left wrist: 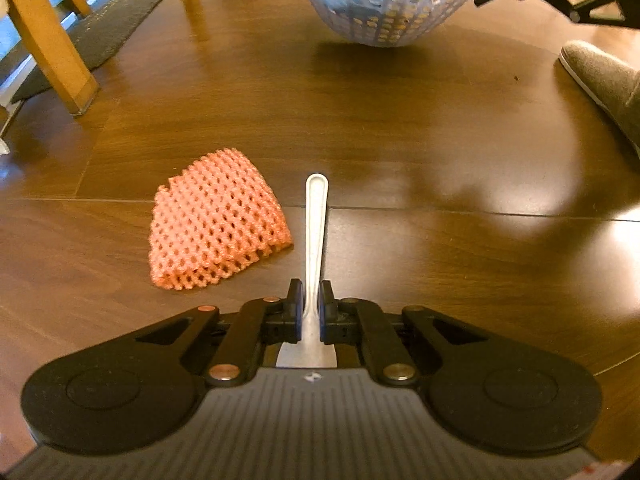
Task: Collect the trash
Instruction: 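Close the left tool on the spoon handle and lift it, then carry the spoon into the basket and open the left tool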
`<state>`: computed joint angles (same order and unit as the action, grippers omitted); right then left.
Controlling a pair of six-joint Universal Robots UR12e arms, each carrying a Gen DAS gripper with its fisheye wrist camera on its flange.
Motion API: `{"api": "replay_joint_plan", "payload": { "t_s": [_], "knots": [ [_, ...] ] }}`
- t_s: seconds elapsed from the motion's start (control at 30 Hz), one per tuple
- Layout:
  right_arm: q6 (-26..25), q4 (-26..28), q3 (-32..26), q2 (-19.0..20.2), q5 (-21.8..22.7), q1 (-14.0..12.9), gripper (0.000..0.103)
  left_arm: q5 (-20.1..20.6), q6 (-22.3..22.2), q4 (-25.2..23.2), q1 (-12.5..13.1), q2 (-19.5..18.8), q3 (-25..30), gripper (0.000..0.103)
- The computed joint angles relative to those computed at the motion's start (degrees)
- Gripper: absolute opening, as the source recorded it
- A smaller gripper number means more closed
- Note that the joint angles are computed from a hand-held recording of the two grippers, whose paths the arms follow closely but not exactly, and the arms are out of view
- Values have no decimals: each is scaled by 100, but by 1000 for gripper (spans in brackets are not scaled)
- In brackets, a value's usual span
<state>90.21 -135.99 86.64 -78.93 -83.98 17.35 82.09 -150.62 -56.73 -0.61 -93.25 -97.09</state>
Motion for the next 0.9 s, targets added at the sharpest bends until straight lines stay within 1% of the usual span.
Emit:
{"api": "replay_joint_plan", "payload": {
  "t_s": [0.13, 0.23, 0.53, 0.73, 0.9],
  "knots": [
    [12, 3, -9, 0, 8, -7, 10, 72, -138, 23, -22, 71, 62, 4],
    [22, 13, -21, 7, 9, -8, 10, 37, -251, 49, -30, 128, 131, 4],
    [29, -4, 5, -15, 22, -25, 10, -6, -606, 343, -48, 219, 505, 5],
    [23, 8, -1, -11, 22, -27, 10, -76, -754, 472, -68, 144, 858, 5],
    [29, 17, -11, -10, 18, -26, 10, -160, -764, 513, -168, 7, 1192, 5]
  ]
}}
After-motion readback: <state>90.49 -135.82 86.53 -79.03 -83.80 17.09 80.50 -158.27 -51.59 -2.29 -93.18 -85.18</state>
